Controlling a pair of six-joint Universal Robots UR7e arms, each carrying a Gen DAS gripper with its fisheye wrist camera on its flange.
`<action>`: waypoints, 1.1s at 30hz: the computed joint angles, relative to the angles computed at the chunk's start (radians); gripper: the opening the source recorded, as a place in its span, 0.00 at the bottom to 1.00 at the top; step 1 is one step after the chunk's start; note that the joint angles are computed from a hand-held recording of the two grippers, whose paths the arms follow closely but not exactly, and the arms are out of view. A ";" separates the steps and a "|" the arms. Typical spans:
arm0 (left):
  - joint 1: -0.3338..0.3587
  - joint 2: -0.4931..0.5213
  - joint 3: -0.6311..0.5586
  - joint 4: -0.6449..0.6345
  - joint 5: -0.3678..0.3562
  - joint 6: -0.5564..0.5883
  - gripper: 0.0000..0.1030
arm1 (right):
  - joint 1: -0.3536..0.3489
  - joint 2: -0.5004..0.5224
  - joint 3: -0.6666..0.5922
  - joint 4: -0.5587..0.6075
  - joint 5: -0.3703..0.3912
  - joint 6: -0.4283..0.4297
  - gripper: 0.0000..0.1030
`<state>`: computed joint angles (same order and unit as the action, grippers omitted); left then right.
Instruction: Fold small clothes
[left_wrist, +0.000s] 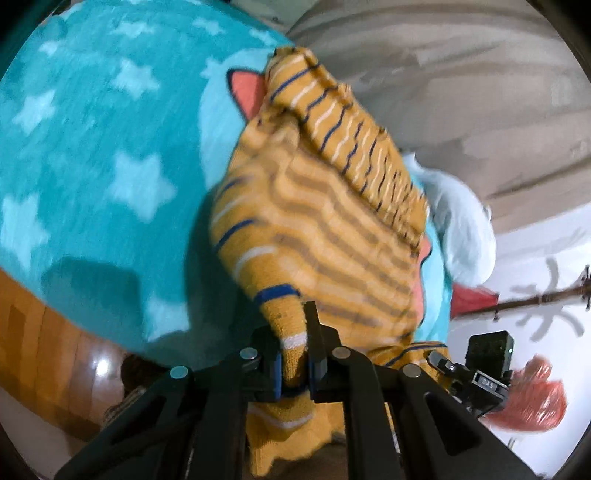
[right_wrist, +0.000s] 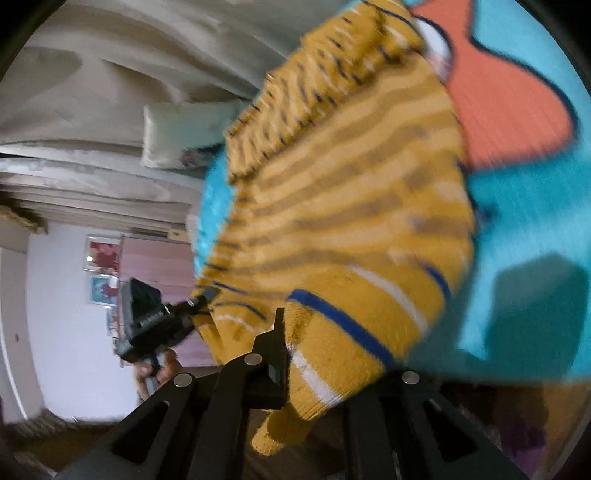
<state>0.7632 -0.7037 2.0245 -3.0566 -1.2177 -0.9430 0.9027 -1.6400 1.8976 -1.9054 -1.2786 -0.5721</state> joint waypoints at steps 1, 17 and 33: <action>0.013 0.005 -0.023 -0.001 -0.004 -0.001 0.08 | 0.017 0.024 -0.022 -0.013 0.007 0.016 0.08; 0.300 0.323 -0.754 0.202 -0.194 0.140 0.17 | 0.165 0.512 -0.468 -0.371 0.086 0.521 0.41; 0.240 0.361 -0.872 0.303 -0.120 0.400 0.52 | 0.240 0.508 -0.464 -0.589 -0.082 0.470 0.54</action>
<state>1.0031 -0.3424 1.1525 -2.7538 -1.3373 -0.5434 1.1424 -1.1315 1.4340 -2.4941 -1.3603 -0.1021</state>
